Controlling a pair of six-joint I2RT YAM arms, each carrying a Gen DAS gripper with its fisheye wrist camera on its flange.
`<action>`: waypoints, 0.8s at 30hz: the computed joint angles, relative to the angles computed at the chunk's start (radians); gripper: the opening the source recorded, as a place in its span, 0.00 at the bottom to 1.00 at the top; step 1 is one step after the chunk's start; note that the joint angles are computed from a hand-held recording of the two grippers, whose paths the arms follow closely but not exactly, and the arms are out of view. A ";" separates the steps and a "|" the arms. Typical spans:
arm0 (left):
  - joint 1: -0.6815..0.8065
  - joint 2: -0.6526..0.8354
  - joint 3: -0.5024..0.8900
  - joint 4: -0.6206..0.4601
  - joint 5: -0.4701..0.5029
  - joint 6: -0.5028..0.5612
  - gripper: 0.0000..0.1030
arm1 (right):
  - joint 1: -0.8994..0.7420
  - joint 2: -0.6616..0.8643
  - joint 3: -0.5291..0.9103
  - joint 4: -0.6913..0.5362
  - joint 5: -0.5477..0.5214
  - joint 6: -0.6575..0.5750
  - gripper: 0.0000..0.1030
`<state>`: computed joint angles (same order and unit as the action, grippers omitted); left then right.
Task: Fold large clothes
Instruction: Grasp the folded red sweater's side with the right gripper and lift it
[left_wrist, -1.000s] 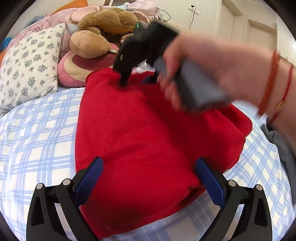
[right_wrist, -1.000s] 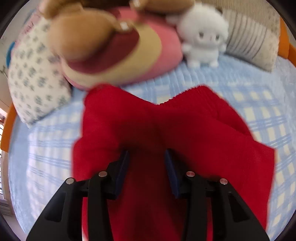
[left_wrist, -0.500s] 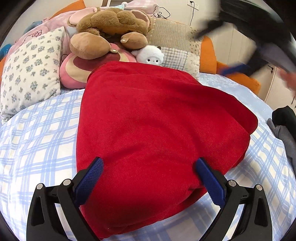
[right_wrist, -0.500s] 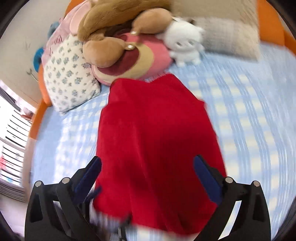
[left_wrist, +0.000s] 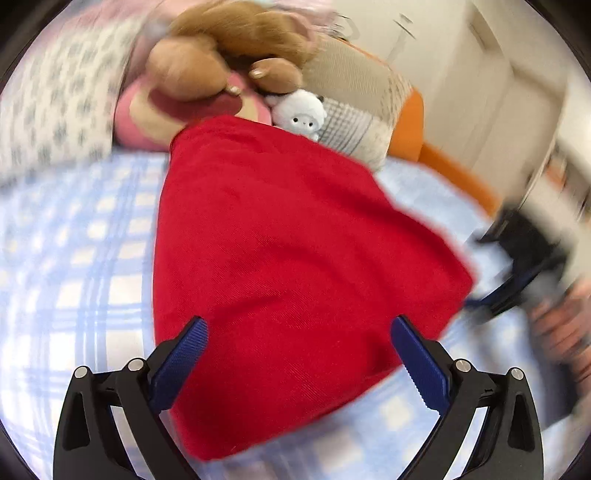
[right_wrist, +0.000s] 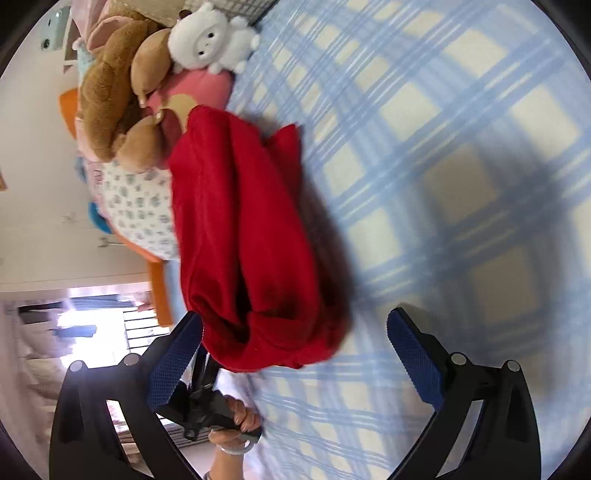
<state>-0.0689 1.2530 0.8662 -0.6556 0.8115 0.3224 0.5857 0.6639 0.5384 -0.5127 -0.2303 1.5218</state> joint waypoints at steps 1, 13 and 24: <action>0.052 0.081 0.090 -0.117 0.073 0.045 0.97 | -0.013 0.019 -0.008 0.027 -0.014 -0.005 0.96; 0.070 0.676 0.644 -0.333 0.069 -0.115 0.97 | -0.081 0.339 0.108 0.140 -0.071 -0.017 0.97; -0.082 0.684 0.652 -0.222 -0.067 -0.201 0.97 | -0.041 0.586 0.308 0.048 0.046 -0.104 0.97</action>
